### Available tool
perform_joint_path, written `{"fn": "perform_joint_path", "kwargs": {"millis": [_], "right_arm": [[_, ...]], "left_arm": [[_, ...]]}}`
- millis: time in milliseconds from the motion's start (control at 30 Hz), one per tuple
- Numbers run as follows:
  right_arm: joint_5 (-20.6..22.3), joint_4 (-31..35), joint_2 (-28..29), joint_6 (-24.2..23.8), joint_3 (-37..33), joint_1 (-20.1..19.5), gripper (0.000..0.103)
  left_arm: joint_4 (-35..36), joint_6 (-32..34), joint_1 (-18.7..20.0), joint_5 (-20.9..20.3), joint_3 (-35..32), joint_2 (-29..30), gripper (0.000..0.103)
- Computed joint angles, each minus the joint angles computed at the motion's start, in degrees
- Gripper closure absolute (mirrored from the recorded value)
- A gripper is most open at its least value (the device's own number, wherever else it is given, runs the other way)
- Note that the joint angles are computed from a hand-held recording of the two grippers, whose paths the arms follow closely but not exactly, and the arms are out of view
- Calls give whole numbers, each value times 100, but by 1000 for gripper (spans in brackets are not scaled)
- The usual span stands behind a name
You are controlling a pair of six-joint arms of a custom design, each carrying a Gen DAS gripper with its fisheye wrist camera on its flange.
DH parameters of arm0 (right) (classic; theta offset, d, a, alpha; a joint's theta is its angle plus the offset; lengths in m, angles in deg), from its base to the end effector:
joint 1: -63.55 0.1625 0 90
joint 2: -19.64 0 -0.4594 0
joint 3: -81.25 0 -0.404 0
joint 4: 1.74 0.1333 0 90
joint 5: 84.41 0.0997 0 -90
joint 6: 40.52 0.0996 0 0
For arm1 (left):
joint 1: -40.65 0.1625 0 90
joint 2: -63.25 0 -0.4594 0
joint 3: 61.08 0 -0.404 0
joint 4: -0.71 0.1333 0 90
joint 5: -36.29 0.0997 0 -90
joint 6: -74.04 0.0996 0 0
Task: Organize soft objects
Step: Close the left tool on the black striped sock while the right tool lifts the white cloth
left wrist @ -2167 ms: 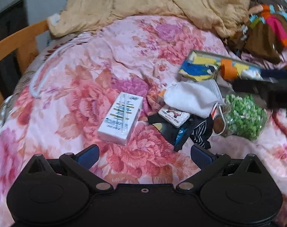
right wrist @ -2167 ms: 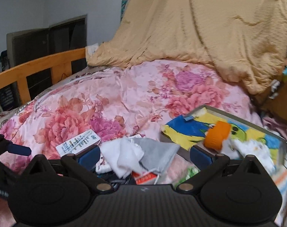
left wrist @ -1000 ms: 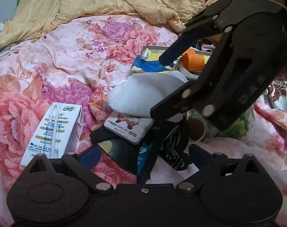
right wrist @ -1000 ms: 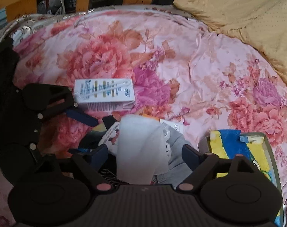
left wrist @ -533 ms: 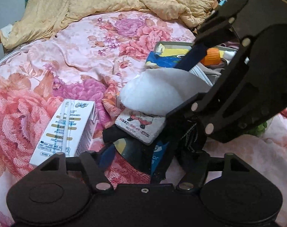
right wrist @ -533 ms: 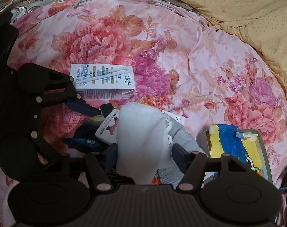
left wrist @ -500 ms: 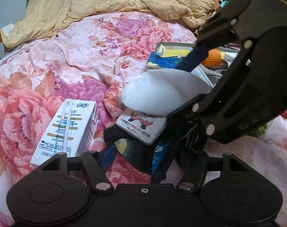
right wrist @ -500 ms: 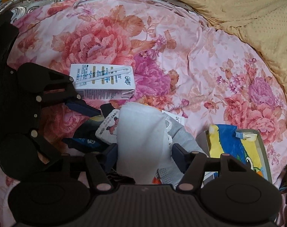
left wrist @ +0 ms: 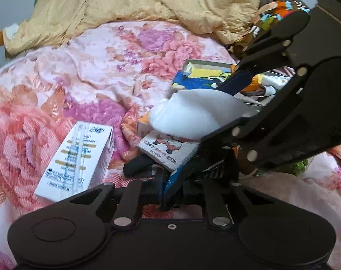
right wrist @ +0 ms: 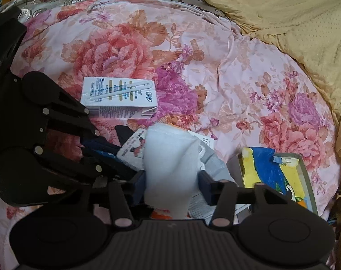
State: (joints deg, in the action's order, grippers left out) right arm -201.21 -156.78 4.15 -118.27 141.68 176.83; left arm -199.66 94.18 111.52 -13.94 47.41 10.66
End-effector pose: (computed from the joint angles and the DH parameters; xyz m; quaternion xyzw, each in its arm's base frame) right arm 0.4183 -0.7485 -0.0494 0.7135 -0.6403 0.0465 0.2806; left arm -0.0190 -0.6558 0.2295 0.1344 0.8398 -0.4277 0.3062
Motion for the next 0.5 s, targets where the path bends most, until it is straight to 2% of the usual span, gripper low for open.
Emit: {"fn": "perform_joint_path", "kwargs": {"millis": [167,333,400,500], "right_arm": [[-62,-74,-79,34,176,-8,78],[-168,-292,-161,155,309,-8,87],[-242,-435,-206,145,380,-6,88],[-258,-396,-342,407,482,-22,88]], "left_arm": [[189,-395,65,-213,-5,-92,94],[269,-759,125,-510,15,-188,98],[265,-854,132,-614,32,-222,99],[84,-931,142,-988,121,-310,100]]}}
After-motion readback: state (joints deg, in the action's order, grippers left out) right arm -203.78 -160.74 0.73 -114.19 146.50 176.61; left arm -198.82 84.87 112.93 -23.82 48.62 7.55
